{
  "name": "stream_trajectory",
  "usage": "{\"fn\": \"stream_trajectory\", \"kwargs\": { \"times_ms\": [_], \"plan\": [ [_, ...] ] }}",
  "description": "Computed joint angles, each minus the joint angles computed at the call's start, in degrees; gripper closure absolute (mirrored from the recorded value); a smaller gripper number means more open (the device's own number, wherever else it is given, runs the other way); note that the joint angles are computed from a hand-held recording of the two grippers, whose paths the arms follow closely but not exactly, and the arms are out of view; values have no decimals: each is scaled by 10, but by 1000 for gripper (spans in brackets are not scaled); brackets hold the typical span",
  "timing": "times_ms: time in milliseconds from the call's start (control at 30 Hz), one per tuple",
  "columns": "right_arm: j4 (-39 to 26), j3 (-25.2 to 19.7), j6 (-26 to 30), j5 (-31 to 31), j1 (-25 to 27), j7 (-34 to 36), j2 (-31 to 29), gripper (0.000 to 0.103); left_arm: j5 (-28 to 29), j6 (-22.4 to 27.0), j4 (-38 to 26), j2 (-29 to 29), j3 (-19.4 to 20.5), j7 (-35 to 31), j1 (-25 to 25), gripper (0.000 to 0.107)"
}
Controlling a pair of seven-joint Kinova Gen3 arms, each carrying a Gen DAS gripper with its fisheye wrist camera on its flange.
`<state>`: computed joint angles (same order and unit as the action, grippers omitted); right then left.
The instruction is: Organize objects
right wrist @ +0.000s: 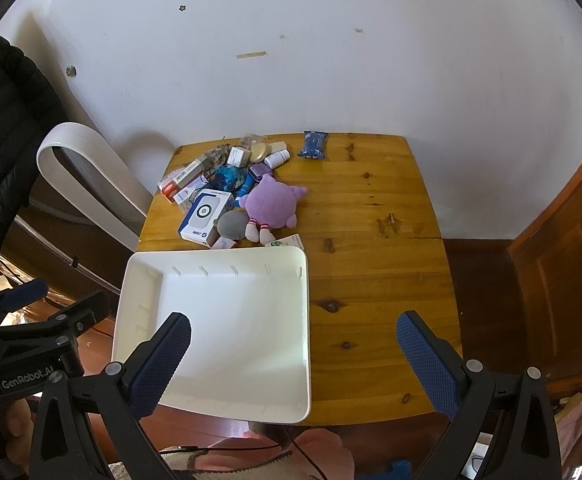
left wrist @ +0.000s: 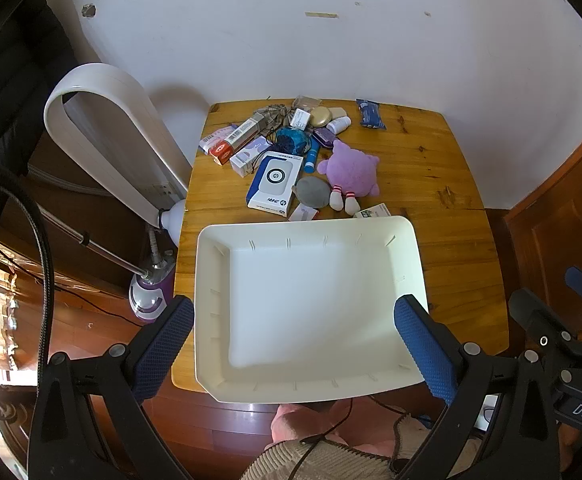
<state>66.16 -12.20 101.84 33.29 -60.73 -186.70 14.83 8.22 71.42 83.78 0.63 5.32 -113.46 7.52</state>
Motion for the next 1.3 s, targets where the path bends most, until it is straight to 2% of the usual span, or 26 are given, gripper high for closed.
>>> {"fn": "stream_trajectory", "kwargs": {
  "times_ms": [1000, 1300],
  "plan": [
    [-17, 4, 5, -7, -4, 4, 7, 0, -6, 1, 10, -7, -4, -16, 6, 7],
    [-22, 6, 8, -9, -6, 4, 9, 0, -6, 13, -6, 0, 0, -24, 0, 7]
  ]
}}
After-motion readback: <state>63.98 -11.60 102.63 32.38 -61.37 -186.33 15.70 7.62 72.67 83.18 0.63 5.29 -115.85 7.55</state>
